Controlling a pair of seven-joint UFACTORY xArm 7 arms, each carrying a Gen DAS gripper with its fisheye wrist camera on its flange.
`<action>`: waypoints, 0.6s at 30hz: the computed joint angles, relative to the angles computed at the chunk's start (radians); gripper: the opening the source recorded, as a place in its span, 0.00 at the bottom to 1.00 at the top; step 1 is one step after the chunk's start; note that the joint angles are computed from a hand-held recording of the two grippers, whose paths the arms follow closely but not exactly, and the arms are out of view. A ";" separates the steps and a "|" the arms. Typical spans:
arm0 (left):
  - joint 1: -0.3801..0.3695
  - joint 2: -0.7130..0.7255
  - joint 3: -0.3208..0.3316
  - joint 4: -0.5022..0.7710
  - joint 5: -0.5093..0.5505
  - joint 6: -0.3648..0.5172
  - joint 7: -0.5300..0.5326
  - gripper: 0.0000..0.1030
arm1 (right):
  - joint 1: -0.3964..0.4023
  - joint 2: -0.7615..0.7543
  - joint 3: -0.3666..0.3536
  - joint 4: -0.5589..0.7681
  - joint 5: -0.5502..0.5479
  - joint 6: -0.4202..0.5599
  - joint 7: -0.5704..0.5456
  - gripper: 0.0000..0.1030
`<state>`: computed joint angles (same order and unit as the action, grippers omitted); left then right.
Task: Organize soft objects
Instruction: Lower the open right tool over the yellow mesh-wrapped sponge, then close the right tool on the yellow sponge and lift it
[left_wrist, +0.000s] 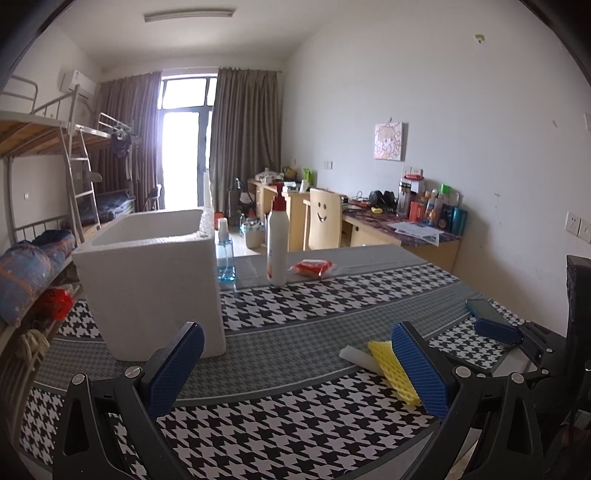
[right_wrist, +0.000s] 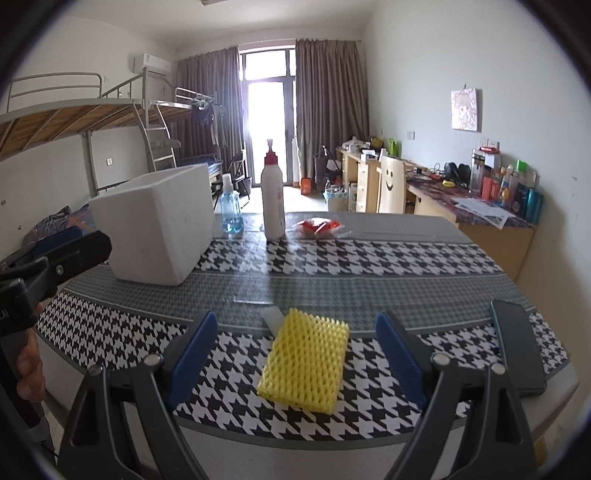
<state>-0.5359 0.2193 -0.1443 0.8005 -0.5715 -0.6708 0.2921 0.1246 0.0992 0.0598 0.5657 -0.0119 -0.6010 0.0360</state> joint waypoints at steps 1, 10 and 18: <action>0.002 0.004 -0.001 0.003 0.007 0.010 -0.002 0.99 | 0.000 0.002 0.000 -0.001 0.000 0.000 0.000 0.88; -0.007 0.041 0.019 0.039 0.022 0.075 -0.006 0.99 | -0.004 0.040 -0.001 0.007 -0.009 0.022 0.005 0.88; -0.023 0.065 0.044 0.071 0.036 0.134 -0.018 0.99 | -0.021 0.089 0.008 0.054 -0.056 0.078 0.036 0.88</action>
